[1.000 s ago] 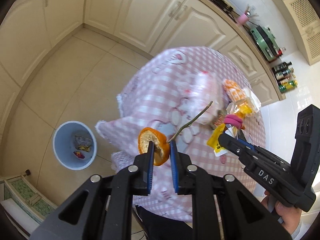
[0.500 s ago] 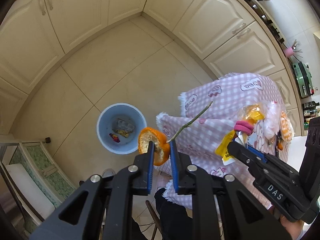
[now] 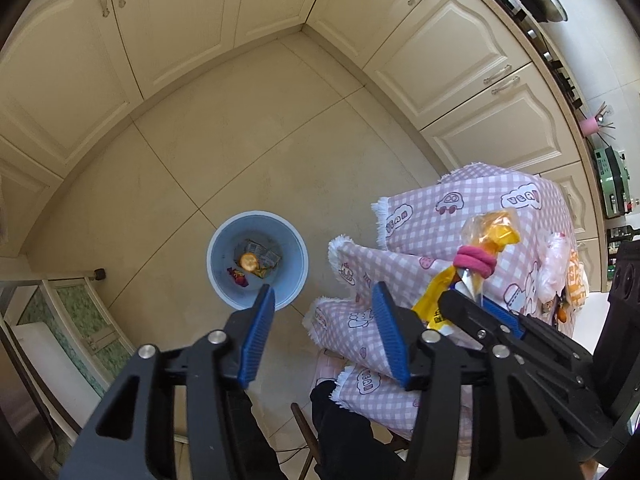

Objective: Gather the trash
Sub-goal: 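Carry both items over the blue bin and open both tools to drop them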

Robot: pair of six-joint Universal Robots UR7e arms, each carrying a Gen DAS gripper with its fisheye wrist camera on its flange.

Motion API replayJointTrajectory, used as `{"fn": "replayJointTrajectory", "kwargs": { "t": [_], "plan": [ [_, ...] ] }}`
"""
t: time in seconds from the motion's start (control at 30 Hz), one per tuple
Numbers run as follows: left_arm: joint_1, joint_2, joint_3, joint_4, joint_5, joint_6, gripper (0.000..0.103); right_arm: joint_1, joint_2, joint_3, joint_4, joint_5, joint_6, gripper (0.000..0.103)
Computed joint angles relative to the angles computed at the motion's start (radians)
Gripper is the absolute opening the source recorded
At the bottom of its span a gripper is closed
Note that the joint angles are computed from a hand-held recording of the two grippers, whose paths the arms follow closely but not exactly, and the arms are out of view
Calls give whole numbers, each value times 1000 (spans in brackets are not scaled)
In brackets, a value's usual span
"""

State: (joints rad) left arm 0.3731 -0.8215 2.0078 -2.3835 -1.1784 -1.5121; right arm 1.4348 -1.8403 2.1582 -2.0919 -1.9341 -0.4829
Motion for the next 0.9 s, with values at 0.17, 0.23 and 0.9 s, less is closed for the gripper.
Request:
{"fn": "replayJointTrajectory", "kwargs": {
  "t": [0.17,0.23,0.9],
  "plan": [
    [1,-12,9,9,3,-10,50,12,13,3,-4,-8,8,19],
    [1,-17,10,16,5,-15,50,19,21,5,-6,-11,14,19],
    [-46,-100,45,126,45,-125,50,53,20,30,-44,38,-4,35]
  ]
}}
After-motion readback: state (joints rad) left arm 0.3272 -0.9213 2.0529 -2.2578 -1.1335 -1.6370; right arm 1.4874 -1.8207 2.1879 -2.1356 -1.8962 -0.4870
